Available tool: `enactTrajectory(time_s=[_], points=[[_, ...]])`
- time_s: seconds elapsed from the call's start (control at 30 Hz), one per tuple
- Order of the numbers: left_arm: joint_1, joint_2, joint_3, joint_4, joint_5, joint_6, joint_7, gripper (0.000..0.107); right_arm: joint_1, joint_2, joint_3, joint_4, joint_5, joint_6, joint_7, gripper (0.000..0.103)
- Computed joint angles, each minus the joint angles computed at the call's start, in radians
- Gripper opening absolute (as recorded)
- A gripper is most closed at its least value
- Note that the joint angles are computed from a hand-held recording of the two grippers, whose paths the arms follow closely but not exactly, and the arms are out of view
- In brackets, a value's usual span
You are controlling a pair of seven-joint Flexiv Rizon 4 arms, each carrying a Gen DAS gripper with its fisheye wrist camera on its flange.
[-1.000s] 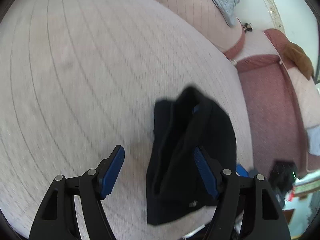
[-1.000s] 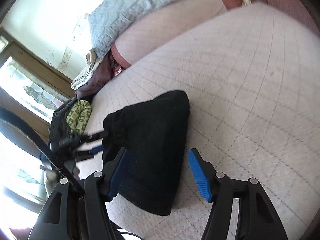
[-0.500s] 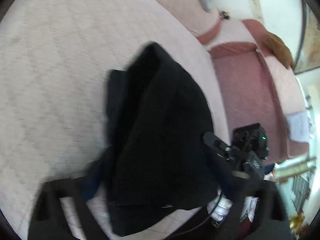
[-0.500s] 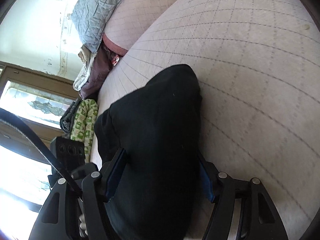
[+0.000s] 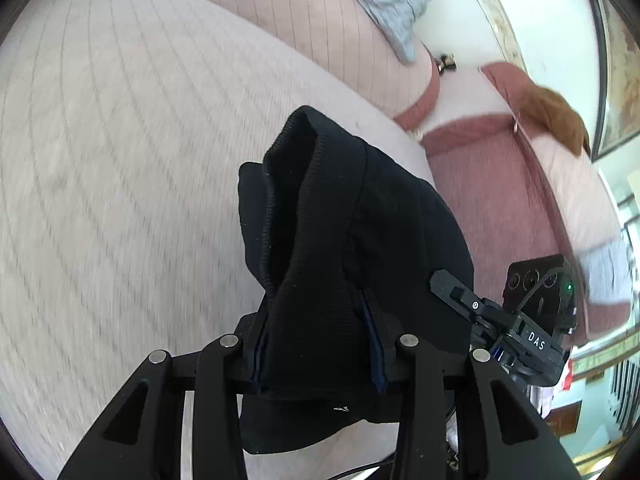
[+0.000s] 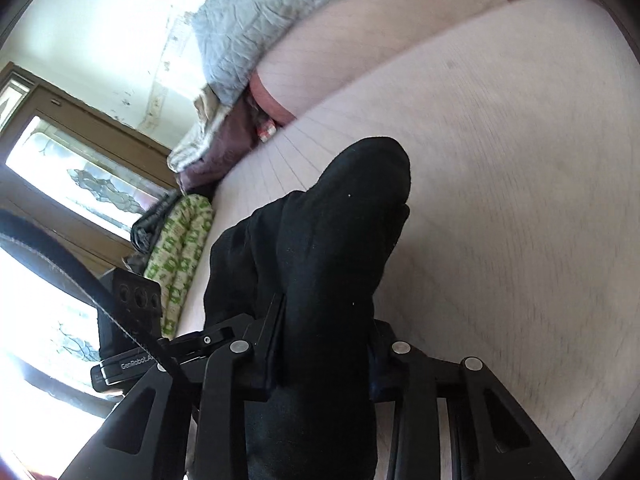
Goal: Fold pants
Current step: 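Lower the folded bundle onto the bed and open both grippers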
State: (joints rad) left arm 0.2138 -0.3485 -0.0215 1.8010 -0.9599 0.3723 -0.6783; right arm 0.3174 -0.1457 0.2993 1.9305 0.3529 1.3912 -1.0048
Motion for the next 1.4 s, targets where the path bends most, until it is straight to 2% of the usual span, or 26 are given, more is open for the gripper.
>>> enactTrajectory(time_s=[0.2, 0.47, 0.57, 0.6, 0.67, 0.83, 1.13, 1.3, 1.4], points=[[-0.042, -0.112, -0.043, -0.153, 0.041, 0.126, -0.094, 0.037, -0.035, -0.130, -0.034, -0.188, -0.046, -0.089, -0.036, 0.035], [-0.051, -0.288, -0.080, -0.352, 0.183, 0.197, -0.248, 0.037, -0.069, -0.337, -0.050, -0.414, -0.126, -0.211, -0.025, 0.035], [-0.032, -0.329, -0.095, -0.392, 0.215, 0.176, -0.284, 0.048, -0.047, -0.376, -0.085, -0.438, -0.182, -0.245, 0.023, 0.042], [-0.021, -0.336, -0.103, -0.399, 0.215, 0.160, -0.292, 0.057, -0.043, -0.378, -0.094, -0.432, -0.198, -0.243, 0.040, 0.049], [0.006, -0.349, -0.124, -0.408, 0.186, 0.124, -0.304, 0.061, -0.051, -0.376, -0.093, -0.411, -0.200, -0.217, 0.062, 0.052], [0.073, -0.354, -0.142, -0.381, 0.091, 0.049, -0.328, 0.061, -0.045, -0.330, -0.123, -0.321, -0.248, -0.149, 0.144, 0.058], [0.072, -0.219, -0.088, -0.249, 0.094, 0.084, -0.259, 0.065, 0.003, -0.140, -0.184, -0.101, -0.446, -0.068, 0.304, 0.058], [0.057, -0.085, -0.045, -0.117, 0.093, 0.121, -0.165, 0.066, 0.057, 0.008, -0.220, 0.092, -0.671, -0.008, 0.505, 0.062], [0.027, 0.004, -0.007, -0.016, 0.118, 0.172, -0.103, 0.066, 0.053, 0.079, -0.203, 0.192, -0.812, 0.017, 0.647, 0.063]])
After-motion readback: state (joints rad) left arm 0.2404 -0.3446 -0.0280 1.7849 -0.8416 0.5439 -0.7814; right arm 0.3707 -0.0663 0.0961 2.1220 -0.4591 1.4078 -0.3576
